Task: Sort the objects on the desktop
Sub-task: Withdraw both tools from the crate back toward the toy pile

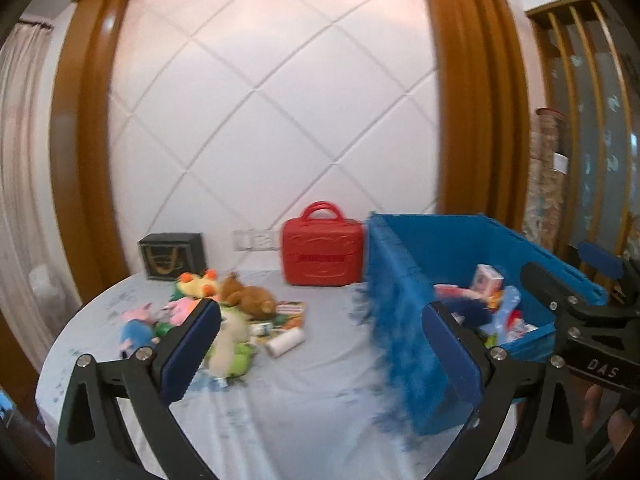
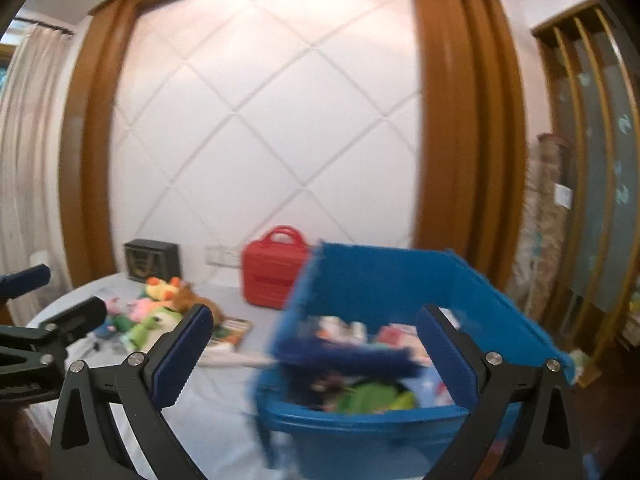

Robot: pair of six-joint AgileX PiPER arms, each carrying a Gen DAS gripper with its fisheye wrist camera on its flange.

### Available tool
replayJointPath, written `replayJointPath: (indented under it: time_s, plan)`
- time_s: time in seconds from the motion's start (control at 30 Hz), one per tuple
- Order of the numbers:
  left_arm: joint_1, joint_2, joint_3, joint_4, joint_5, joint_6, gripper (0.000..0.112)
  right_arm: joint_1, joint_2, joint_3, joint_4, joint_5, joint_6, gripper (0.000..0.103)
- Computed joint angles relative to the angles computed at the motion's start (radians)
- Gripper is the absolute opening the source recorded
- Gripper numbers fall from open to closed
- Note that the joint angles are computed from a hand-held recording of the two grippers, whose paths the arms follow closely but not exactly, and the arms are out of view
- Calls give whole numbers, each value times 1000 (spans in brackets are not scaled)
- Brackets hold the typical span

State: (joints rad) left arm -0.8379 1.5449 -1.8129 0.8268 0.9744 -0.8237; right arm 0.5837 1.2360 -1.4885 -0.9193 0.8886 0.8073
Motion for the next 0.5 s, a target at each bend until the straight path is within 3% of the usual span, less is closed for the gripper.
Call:
replayJointPath:
  time_s: [0.13,0.33,0.4,0.5]
  plan:
    - [222,-130,144,-191,-104,188,102,214,167,-140,-136,132,128,103]
    - [599,-213,284,-514,-228,572,102,346,435,-433,-138,244,116,103]
    - [724,-194,285,-677,-219,711,102,360,510,-527,-112,278,84,103]
    - [845,-160,292,-797,-207,815,102,353,631,-683,-44,319,16,103]
